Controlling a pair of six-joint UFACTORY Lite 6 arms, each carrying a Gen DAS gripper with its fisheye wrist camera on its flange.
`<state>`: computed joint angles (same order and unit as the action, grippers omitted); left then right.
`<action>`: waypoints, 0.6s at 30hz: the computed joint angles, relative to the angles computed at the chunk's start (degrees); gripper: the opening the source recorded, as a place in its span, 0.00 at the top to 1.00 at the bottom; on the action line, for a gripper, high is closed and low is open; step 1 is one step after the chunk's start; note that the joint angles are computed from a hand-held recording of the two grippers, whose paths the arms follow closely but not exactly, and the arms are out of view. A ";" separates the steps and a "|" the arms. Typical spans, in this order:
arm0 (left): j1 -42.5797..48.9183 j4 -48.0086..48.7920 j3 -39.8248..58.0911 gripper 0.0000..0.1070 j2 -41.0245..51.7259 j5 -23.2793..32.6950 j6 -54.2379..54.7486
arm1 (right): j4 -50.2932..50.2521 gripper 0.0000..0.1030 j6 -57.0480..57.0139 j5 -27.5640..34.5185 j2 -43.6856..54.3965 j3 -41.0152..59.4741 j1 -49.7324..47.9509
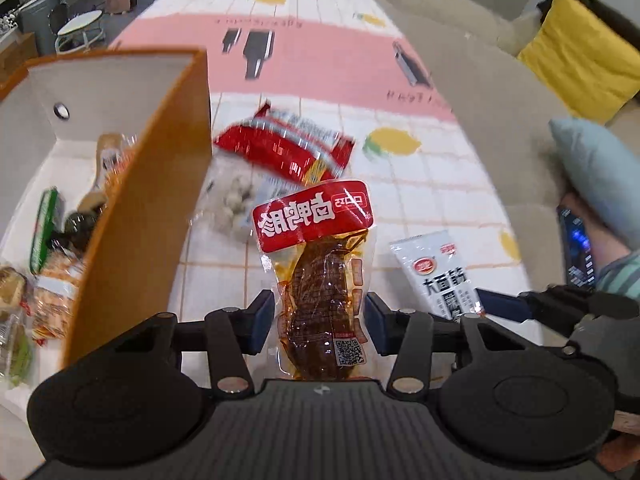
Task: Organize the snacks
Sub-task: 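Carry both snacks into the orange box and open both tools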
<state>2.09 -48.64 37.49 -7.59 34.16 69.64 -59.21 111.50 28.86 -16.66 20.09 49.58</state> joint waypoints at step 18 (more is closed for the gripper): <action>19.24 -0.06 30.09 0.49 4.53 24.02 -2.25 | -1.50 0.56 -8.50 13.26 4.27 28.36 7.72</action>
<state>21.33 -48.70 67.58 -3.06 58.18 67.39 -60.72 103.00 42.11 -12.39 48.45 57.30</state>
